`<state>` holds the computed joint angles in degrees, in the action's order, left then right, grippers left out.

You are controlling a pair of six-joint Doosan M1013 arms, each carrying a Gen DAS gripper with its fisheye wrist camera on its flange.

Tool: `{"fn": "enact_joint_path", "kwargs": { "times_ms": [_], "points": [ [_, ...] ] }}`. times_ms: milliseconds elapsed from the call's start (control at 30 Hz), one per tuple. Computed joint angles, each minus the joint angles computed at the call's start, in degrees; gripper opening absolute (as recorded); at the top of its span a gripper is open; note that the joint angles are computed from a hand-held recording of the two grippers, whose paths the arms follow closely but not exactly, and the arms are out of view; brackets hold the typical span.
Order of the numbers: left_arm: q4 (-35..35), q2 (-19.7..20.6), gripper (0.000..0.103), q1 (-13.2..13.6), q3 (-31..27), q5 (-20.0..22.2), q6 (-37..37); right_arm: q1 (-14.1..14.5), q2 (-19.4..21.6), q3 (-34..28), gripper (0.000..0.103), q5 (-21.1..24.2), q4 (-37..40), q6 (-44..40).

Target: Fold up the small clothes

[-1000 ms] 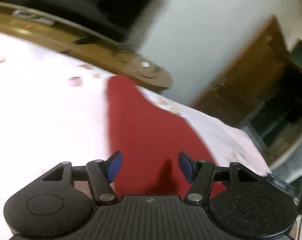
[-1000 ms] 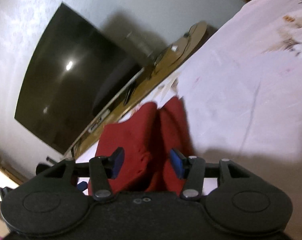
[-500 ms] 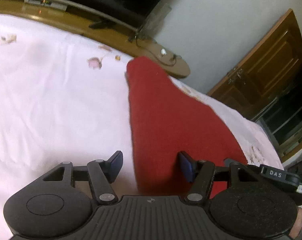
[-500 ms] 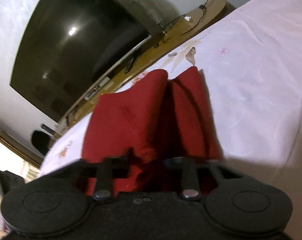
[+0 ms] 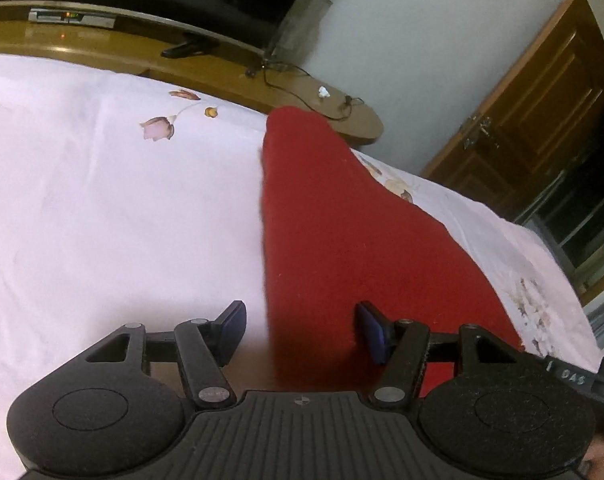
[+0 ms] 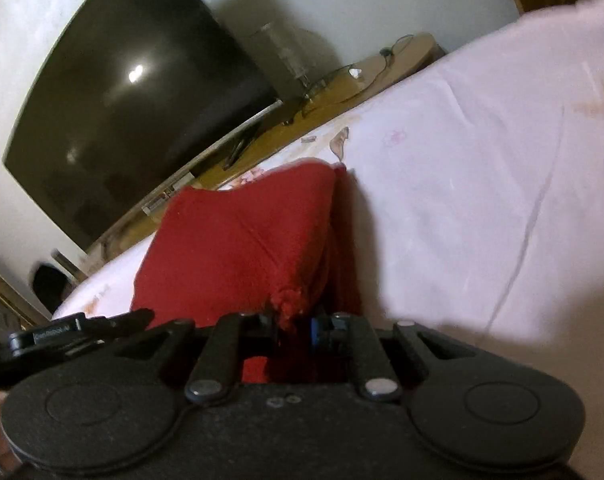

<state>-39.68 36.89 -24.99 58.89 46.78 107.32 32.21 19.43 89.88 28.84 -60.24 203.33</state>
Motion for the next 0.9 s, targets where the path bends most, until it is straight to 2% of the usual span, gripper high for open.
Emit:
{"fn": "enact_joint_path", "kwargs": {
  "times_ms": [67,133,167,233,300,333,400,467,500,533,567,600,667,733,800,833,867,900],
  "points": [
    [0.51,0.02,0.061,0.02,-0.16,0.19,0.65,0.05,-0.27,0.1,0.015,-0.52,-0.81,1.26],
    [0.12,0.27,0.061,0.17,-0.48,0.71,0.67,-0.39,-0.67,0.54,0.025,-2.57,-1.89,1.92],
    [0.01,0.18,0.061,0.19,-0.35,0.72,0.69,-0.56,-0.97,0.99,0.028,-3.07,-5.09,5.04],
    [0.1,0.01,0.061,0.13,-0.07,0.48,0.62,-1.07,-1.22,1.38,0.05,-2.63,-11.16,11.82],
    [0.69,0.07,0.061,0.0,-0.25,0.55,0.11,-2.46,-1.13,1.38,0.05,-4.06,-14.0,16.24],
    [1.19,0.25,0.061,-0.04,-0.73,1.0,-0.45,-3.37,-0.85,1.03,0.049,-5.59,-13.54,16.11],
    [2.13,0.47,0.061,-0.15,-1.74,1.13,-0.62,-4.84,0.01,-0.31,0.047,-7.65,-8.81,10.36],
    [3.18,0.46,0.061,-0.38,-2.22,-0.41,0.14,-5.91,1.03,-2.01,0.043,-8.28,0.55,0.28],
    [3.62,0.8,0.061,-0.42,-2.98,-0.06,-0.38,-6.16,1.46,-2.46,0.04,-8.58,2.45,-1.88],
    [4.04,1.37,0.061,-0.46,-4.08,0.81,-1.16,-6.29,1.82,-2.88,0.031,-8.42,4.31,-4.15],
    [4.79,1.79,0.061,-0.59,-4.87,1.26,-1.72,-6.2,2.03,-3.25,0.024,-7.46,6.19,-7.06],
    [5.19,2.06,0.061,-0.73,-5.47,1.44,-1.88,-5.79,2.32,-3.82,0.01,-5.53,5.14,-8.21],
    [5.7,2.36,0.061,-1.04,-6.17,1.0,-1.79,-3.96,2.41,-4.36,0.009,-0.34,-3.85,-5.43],
    [8.37,3.32,0.061,-1.63,-8.04,1.77,-3.24,-2.56,2.73,-5.31,0.008,4.34,-7.92,-7.64],
    [10.58,5.03,0.062,-2.12,-10.96,4.79,-6.04,-2.54,3.55,-6.45,0.008,6.67,-5.26,-11.8],
    [11.11,5.44,0.065,-2.29,-11.52,5.18,-6.4,-2.88,4.31,-7.28,0.008,7.87,-1.06,-14.8],
    [12.73,5.49,0.074,-2.56,-11.61,4.84,-7.17,-3.22,4.89,-7.6,0.009,8.56,2.89,-17.46],
    [13.24,5.62,0.075,-2.63,-11.77,4.93,-7.8,-3.3,4.94,-7.28,0.009,8.33,3.83,-17.78]
  ]
}}
